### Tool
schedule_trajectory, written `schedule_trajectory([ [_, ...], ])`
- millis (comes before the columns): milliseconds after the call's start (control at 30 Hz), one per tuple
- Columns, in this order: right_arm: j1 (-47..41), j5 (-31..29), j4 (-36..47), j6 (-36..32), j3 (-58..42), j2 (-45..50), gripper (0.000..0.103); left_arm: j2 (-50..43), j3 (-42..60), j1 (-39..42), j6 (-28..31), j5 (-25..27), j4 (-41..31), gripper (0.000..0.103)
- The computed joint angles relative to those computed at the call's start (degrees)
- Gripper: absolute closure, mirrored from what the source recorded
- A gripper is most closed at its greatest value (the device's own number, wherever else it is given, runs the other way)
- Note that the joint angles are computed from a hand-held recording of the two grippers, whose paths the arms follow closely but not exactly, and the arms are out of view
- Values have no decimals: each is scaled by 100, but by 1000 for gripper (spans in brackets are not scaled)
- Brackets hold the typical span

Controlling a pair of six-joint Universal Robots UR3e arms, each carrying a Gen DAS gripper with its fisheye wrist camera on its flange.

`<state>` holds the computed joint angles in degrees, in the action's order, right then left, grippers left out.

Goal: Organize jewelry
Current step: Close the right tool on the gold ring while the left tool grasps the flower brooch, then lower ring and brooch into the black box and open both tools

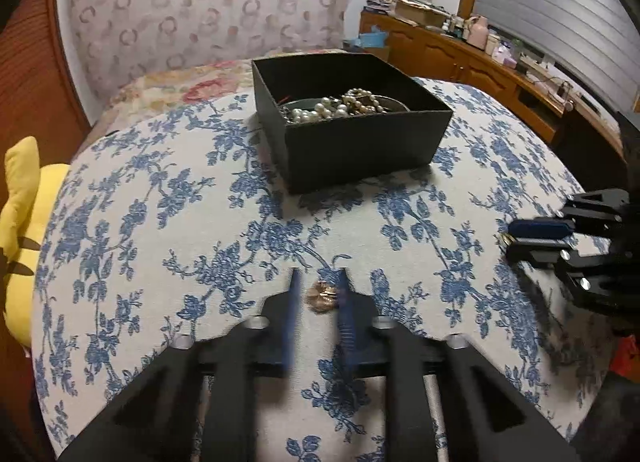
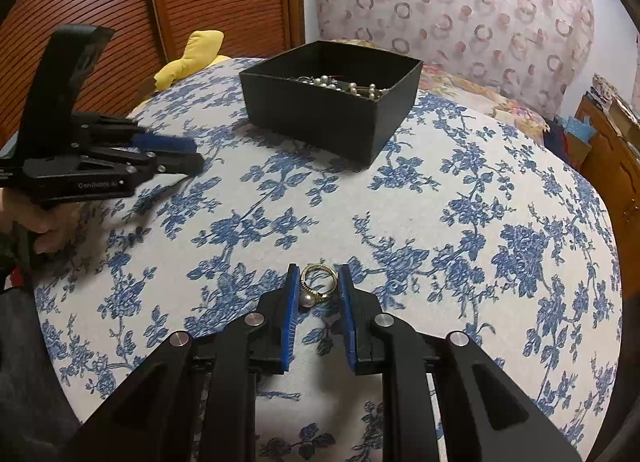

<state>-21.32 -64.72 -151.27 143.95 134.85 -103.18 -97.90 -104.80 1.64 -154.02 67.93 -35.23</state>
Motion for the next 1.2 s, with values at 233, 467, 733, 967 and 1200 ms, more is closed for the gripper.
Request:
schedule_trajectory([
  [233,-66,30,-176,201,-233,243,89,122,-29,54,71,-239,-98,89],
  [467,-3,225,-98,165,-655,445,89,-72,434,24,-127,-334,-39,89],
  [733,-77,456,237,93,-1004,357,89,-382,1124,-25,-231,-514,-143,89],
  [967,166,418,-95,443,-2065,988,89,-1051,2228,-110,-464,-582,-242,89],
  [1200,500,384,-21,801,-3610,2321,89,-1880,3572,-188,-683,-564,-609,89],
])
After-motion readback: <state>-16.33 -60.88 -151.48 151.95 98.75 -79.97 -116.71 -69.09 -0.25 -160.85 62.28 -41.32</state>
